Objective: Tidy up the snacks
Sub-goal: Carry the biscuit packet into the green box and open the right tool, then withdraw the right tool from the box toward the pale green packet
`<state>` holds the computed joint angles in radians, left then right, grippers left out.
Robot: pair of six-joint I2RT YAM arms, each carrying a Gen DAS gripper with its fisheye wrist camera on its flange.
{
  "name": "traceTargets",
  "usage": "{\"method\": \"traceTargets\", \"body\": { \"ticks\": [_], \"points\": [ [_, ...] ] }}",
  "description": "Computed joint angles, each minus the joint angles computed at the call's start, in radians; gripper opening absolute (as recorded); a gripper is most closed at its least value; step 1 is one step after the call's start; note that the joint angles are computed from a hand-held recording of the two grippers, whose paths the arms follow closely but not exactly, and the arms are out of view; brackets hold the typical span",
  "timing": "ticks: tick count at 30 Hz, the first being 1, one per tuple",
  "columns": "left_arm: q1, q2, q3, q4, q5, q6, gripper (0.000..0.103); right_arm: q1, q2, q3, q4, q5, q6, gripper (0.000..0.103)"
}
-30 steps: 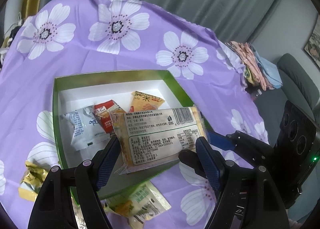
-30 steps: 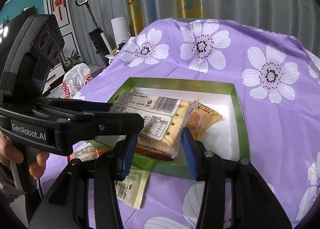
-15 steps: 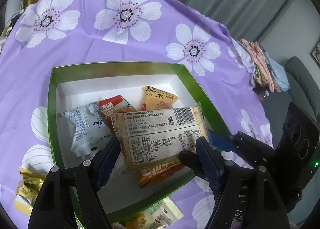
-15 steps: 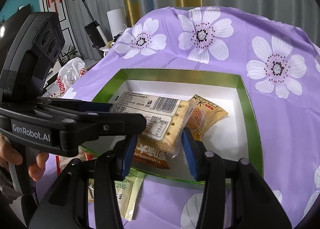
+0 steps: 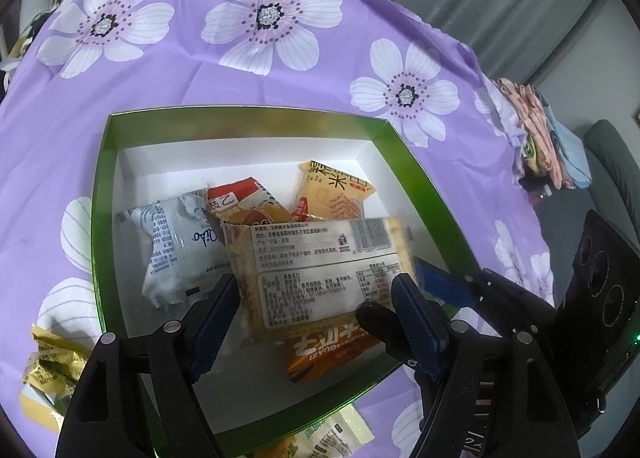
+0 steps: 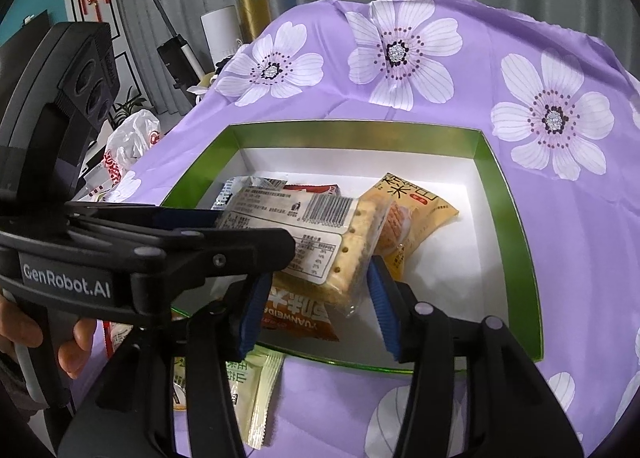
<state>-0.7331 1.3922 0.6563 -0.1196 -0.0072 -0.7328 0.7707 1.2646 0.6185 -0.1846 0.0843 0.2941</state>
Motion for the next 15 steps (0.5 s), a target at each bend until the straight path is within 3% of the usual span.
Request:
{"method": "traceTargets", "body": {
  "ticks": [8,11,15],
  "points": [
    [-0.021,-0.069,-0.007,-0.061,-0.054,-0.028,0.08,0.011,-0.088,-0.028,-0.039,0.054,0.037,0.066],
    [-0.029,-0.112,-0.013,-0.092,-0.076,-0.045,0.09,0.017,-0.141,-0.04,-0.067,0.07,0.055,0.07],
    [-0.04,-0.167,-0.015,-0.138,-0.1,-0.064,0.091,0.037,-0.208,-0.047,-0.114,0.099,0.08,0.077]
  ]
}}
